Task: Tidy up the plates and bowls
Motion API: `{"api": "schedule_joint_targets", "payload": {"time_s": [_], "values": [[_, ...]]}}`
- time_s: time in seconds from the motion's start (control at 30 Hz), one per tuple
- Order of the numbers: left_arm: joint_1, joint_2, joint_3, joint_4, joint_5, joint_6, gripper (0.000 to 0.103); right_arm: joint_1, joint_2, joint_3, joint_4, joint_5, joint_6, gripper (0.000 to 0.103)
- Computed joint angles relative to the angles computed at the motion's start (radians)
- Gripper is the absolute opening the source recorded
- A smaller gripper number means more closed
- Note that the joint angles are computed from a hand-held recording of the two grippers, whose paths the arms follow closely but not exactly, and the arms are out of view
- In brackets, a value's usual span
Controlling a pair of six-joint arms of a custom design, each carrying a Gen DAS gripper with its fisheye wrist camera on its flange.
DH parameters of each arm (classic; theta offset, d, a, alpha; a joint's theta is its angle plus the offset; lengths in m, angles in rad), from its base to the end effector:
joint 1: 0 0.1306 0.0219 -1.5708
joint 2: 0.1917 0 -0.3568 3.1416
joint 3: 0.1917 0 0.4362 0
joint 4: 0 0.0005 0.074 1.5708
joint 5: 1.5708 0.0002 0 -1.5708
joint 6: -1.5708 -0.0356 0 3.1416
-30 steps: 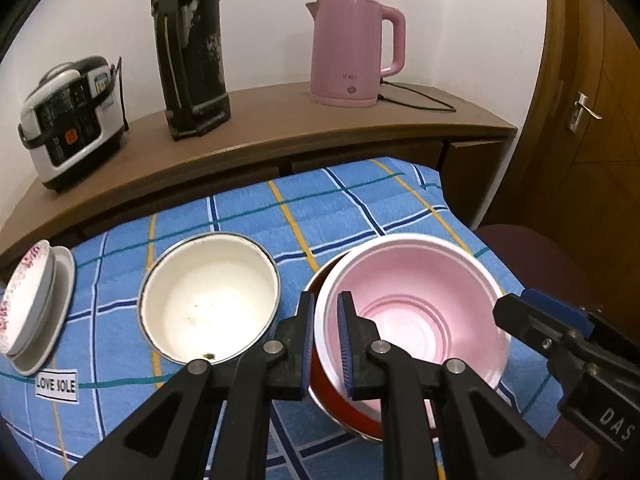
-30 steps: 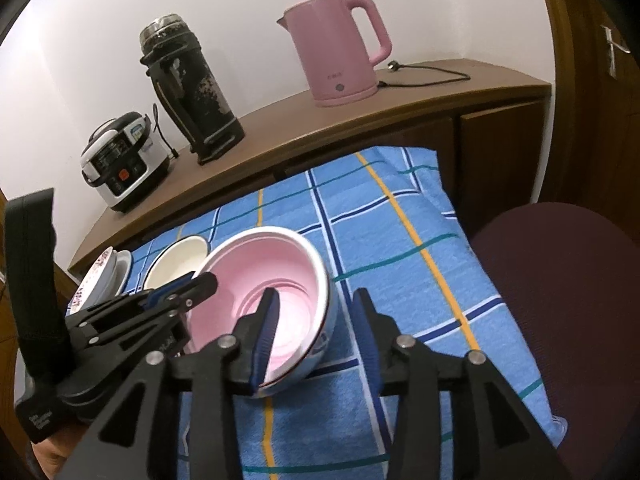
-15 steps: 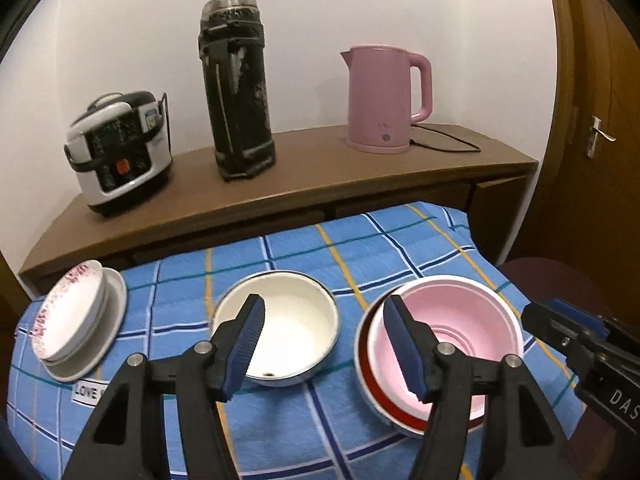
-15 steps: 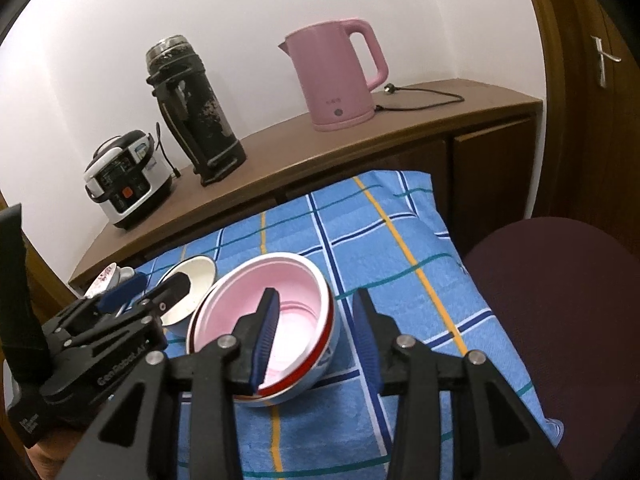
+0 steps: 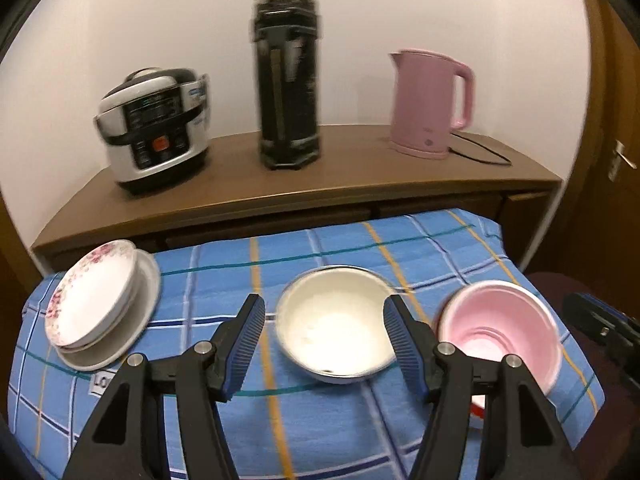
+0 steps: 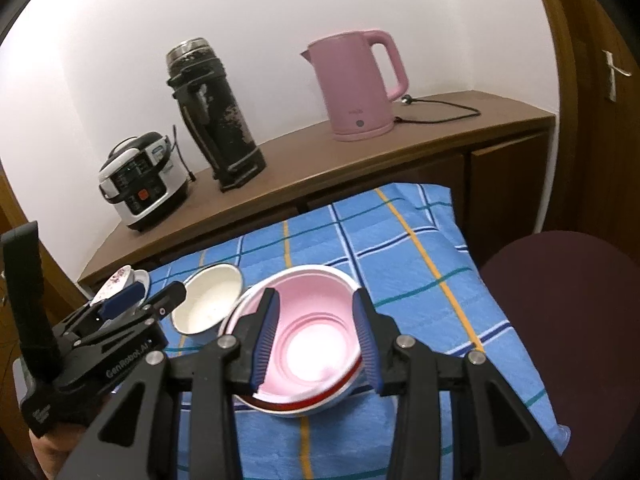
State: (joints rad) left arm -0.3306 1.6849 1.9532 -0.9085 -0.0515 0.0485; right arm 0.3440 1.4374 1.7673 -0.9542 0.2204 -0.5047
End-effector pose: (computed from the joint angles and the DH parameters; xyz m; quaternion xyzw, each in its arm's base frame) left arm 0.6036 -0.2057 0.5209 0.1142 0.8861 -0.0619 0.4448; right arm 0.5144 0.1755 0.5644 0.1210 0.8778 0.0973 0.4531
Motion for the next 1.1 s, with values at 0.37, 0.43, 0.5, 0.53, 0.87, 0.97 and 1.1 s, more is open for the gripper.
{"api": "schedule_joint_targets", "payload": {"time_s": [0.37, 0.43, 0.5, 0.53, 0.87, 0.97, 1.1], "values": [[0.091, 0.049, 0.048, -0.037, -0.004, 0.096, 0.064, 0.009, 0.132, 0.159, -0.035, -0.083, 0.036, 0.039], [0.098, 0.064, 0.065, -0.055, 0.026, 0.115, 0.064, 0.011, 0.173, 0.213, -0.045, -0.087, 0.054, 0.039], [0.101, 0.076, 0.077, -0.065, 0.044, 0.121, 0.064, 0.012, 0.214, 0.265, -0.066, -0.093, 0.061, 0.039], [0.099, 0.082, 0.083, -0.070, 0.044, 0.119, 0.064, 0.011, 0.237, 0.295, -0.082, -0.098, 0.062, 0.039], [0.088, 0.139, 0.137, -0.089, 0.061, 0.084, 0.064, 0.019, 0.356, 0.424, -0.142, -0.111, 0.072, 0.039], [0.086, 0.163, 0.165, -0.100, 0.069, 0.077, 0.064, 0.017, 0.382, 0.453, -0.159, -0.108, 0.063, 0.039], [0.084, 0.192, 0.194, -0.112, 0.087, 0.062, 0.064, 0.020, 0.430, 0.513, -0.194, -0.097, 0.075, 0.039]]}}
